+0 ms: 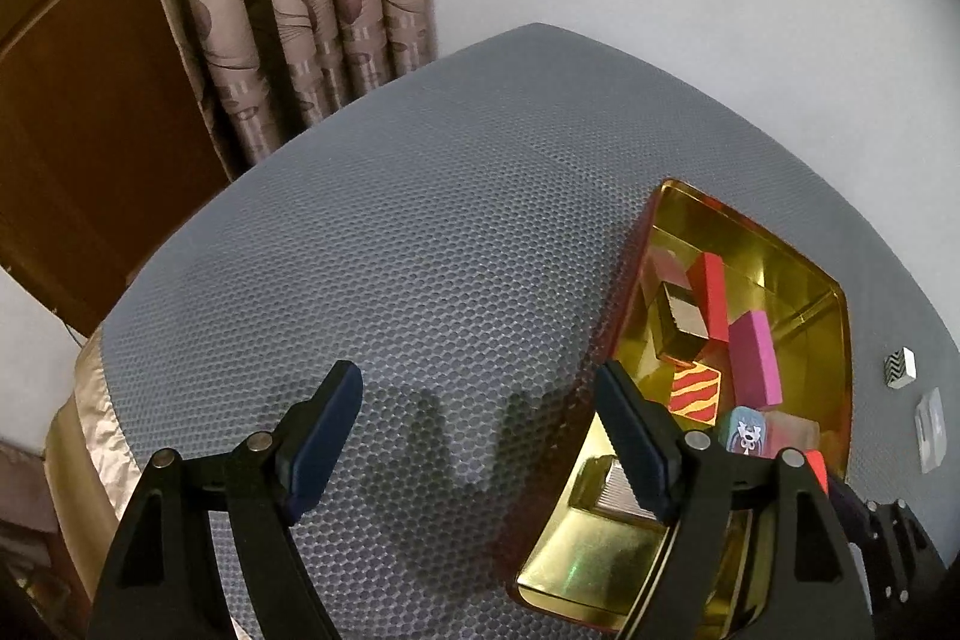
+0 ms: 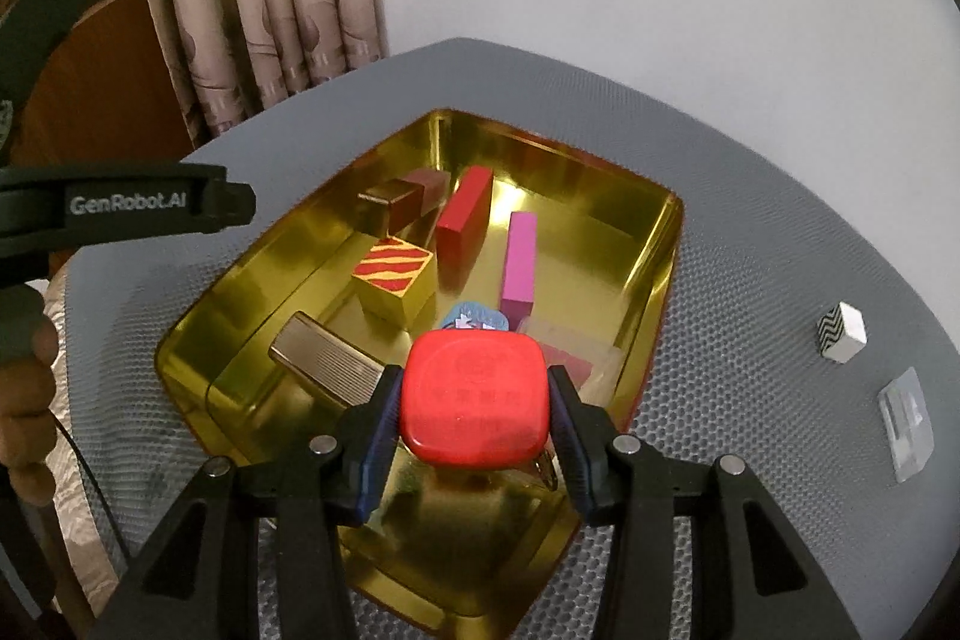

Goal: Organize rigid objects
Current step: 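Carry the red square case into the tin box with the right gripper and release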

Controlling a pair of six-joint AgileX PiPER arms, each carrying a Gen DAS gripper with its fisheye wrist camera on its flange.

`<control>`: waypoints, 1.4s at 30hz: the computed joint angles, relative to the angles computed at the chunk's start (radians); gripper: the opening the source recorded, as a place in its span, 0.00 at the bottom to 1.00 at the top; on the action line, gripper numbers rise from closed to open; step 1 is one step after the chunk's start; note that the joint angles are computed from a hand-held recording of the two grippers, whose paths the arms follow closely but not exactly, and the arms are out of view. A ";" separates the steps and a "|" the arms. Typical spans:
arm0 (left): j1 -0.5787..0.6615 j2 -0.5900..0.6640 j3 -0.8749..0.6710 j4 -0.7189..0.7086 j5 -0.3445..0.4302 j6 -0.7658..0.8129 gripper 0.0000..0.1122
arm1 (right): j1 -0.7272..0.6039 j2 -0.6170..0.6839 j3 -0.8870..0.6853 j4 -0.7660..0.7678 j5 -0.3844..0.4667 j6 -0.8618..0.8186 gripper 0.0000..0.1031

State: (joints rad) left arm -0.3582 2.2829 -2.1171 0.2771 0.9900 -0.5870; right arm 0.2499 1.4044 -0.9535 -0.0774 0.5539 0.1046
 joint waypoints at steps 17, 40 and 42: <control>0.006 -0.003 0.018 -0.003 -0.011 0.015 0.69 | 0.081 0.060 -0.033 -0.073 0.001 0.149 0.47; -0.013 -0.038 0.076 0.027 -0.037 0.044 0.72 | -0.685 -0.059 -0.030 0.472 0.058 -0.691 0.63; -0.019 -0.037 0.080 0.030 -0.041 0.056 0.72 | -0.787 -0.009 -0.073 0.505 0.087 -0.769 0.63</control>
